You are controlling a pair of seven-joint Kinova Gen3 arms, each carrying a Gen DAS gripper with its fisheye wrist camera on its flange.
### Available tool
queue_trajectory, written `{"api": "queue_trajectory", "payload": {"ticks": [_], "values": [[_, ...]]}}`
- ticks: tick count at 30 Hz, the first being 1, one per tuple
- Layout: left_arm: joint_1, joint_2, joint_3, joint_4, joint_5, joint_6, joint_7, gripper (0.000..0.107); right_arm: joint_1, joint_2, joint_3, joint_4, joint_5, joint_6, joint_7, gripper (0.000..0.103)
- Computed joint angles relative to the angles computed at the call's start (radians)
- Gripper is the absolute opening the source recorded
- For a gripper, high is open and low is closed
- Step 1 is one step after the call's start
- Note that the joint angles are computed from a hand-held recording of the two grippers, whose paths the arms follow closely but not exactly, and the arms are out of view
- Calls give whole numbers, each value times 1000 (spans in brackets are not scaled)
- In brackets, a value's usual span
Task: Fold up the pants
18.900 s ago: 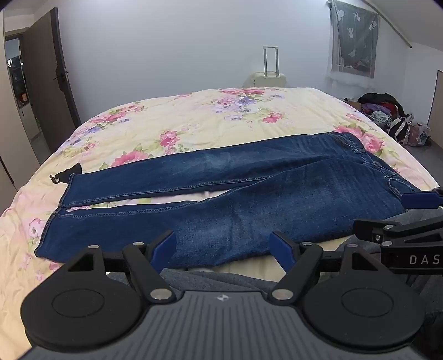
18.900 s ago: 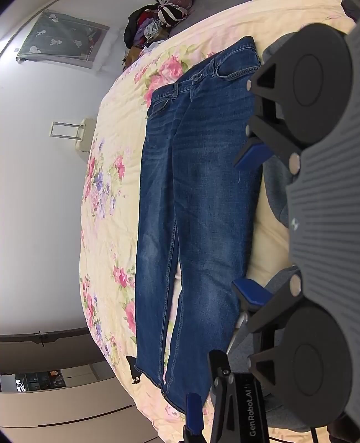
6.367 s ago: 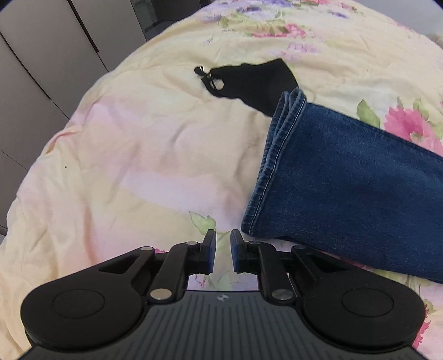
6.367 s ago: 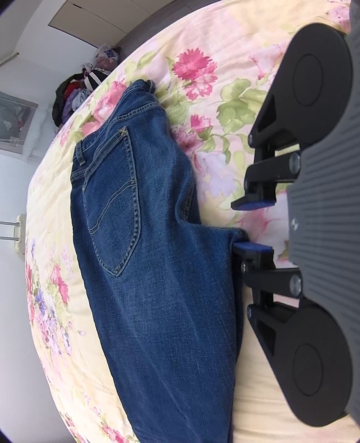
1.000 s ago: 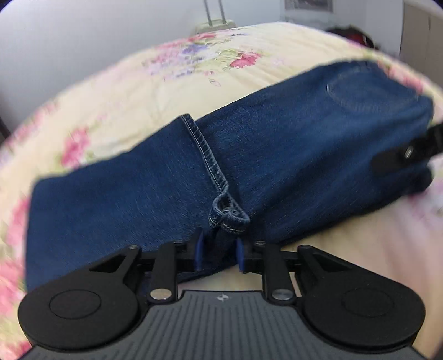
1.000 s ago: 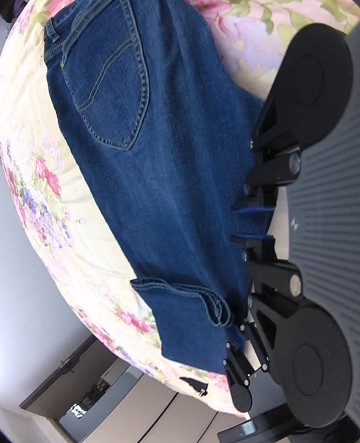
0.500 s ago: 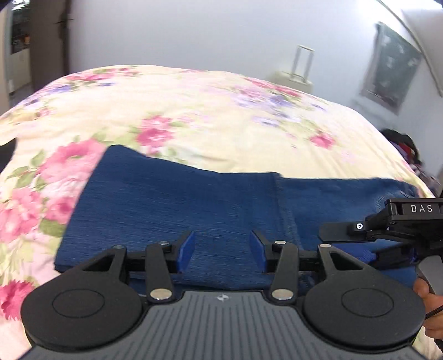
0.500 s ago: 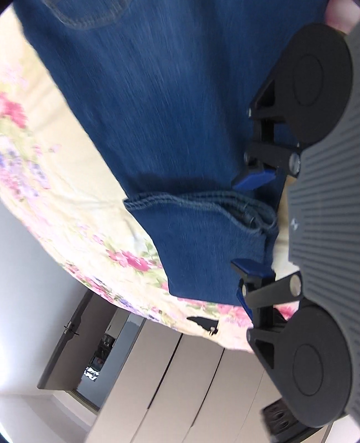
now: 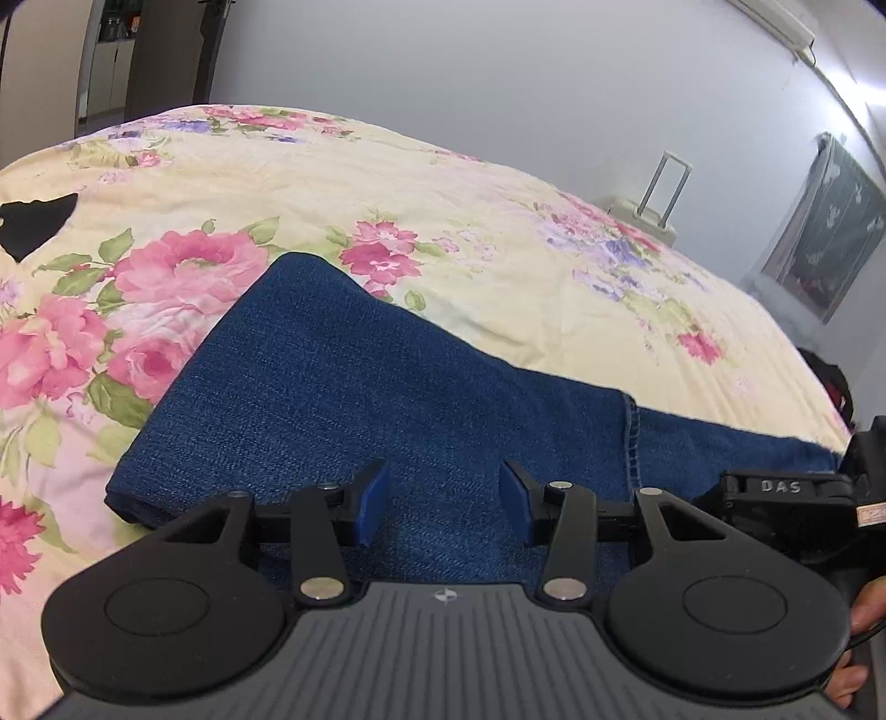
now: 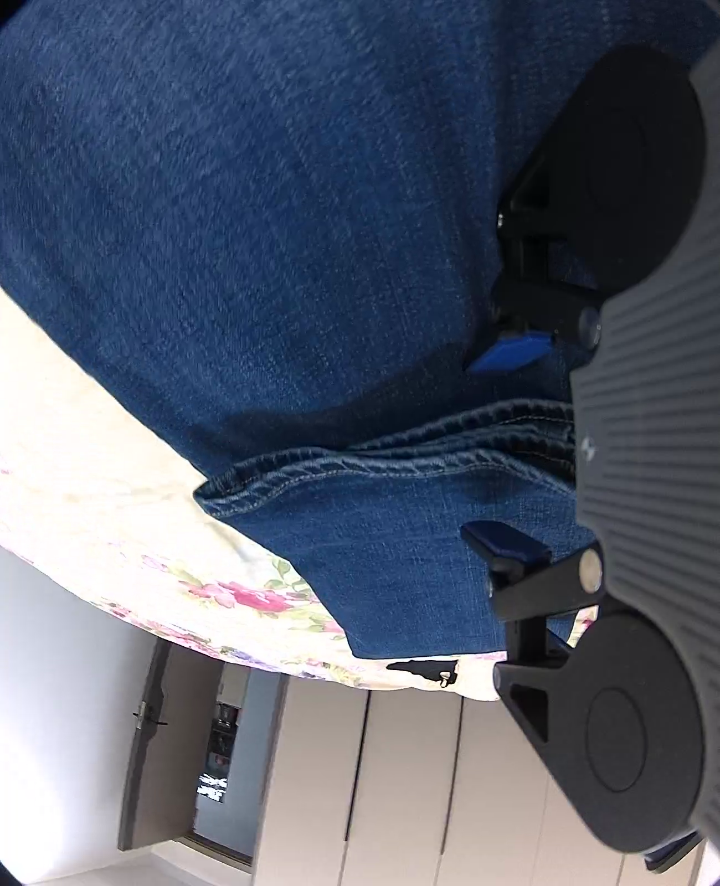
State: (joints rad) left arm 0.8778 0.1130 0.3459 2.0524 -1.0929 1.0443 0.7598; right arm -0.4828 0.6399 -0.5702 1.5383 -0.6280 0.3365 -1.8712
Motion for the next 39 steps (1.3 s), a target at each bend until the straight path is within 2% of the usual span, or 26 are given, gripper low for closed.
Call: {"api": "queue_trajectory", "payload": {"ticks": [2, 3, 4, 5, 7, 8, 9, 13, 15, 18, 22, 25, 28, 30, 33, 37, 39], "values": [[7, 5, 2, 0, -9, 15, 8, 53, -10, 10, 2, -22, 35, 3, -24, 57], [10, 9, 4, -2, -7, 25, 3, 53, -8, 19, -9, -30, 64, -6, -49, 51], [13, 12, 4, -5, -4, 34, 0, 53, -21, 25, -4, -46, 100, -7, -88, 43], [17, 15, 3, -5, -1, 45, 2, 53, -39, 25, 12, -61, 130, 6, -128, 25], [23, 14, 1, -3, 6, 62, 20, 53, -60, 27, 22, -89, 199, 25, -209, 17], [27, 10, 0, 3, 2, 68, 42, 53, -75, 20, 29, -99, 233, 28, -235, 7], [33, 6, 2, 11, -6, 79, 73, 53, -104, 7, 55, -121, 274, 45, -265, 5], [67, 8, 21, 18, -18, 190, 193, 53, -257, -42, 209, -273, 436, 199, -368, 1], [92, 7, 25, 27, -25, 241, 267, 53, -311, -51, 256, -364, 517, 281, -411, 1], [107, 3, 45, 39, -34, 291, 348, 53, -359, -57, 278, -501, 633, 403, -451, 1], [122, 6, 62, 37, -59, 326, 360, 53, -436, -63, 367, -684, 688, 565, -431, 1], [128, 11, 66, 38, -89, 318, 344, 53, -490, -83, 472, -793, 696, 687, -361, 1], [119, 12, 62, 34, -110, 271, 299, 53, -470, -129, 496, -845, 719, 809, -319, 1], [112, 6, 60, 43, -132, 222, 289, 53, -467, -169, 544, -837, 722, 857, -290, 1], [98, 2, 58, 47, -161, 158, 246, 53, -434, -265, 619, -721, 709, 871, -246, 1], [71, 3, 47, 45, -178, 58, 173, 53, -272, -348, 532, -536, 766, 861, -300, 1], [57, 8, 40, 38, -173, 19, 137, 53, -179, -356, 503, -443, 744, 871, -331, 1]]}}
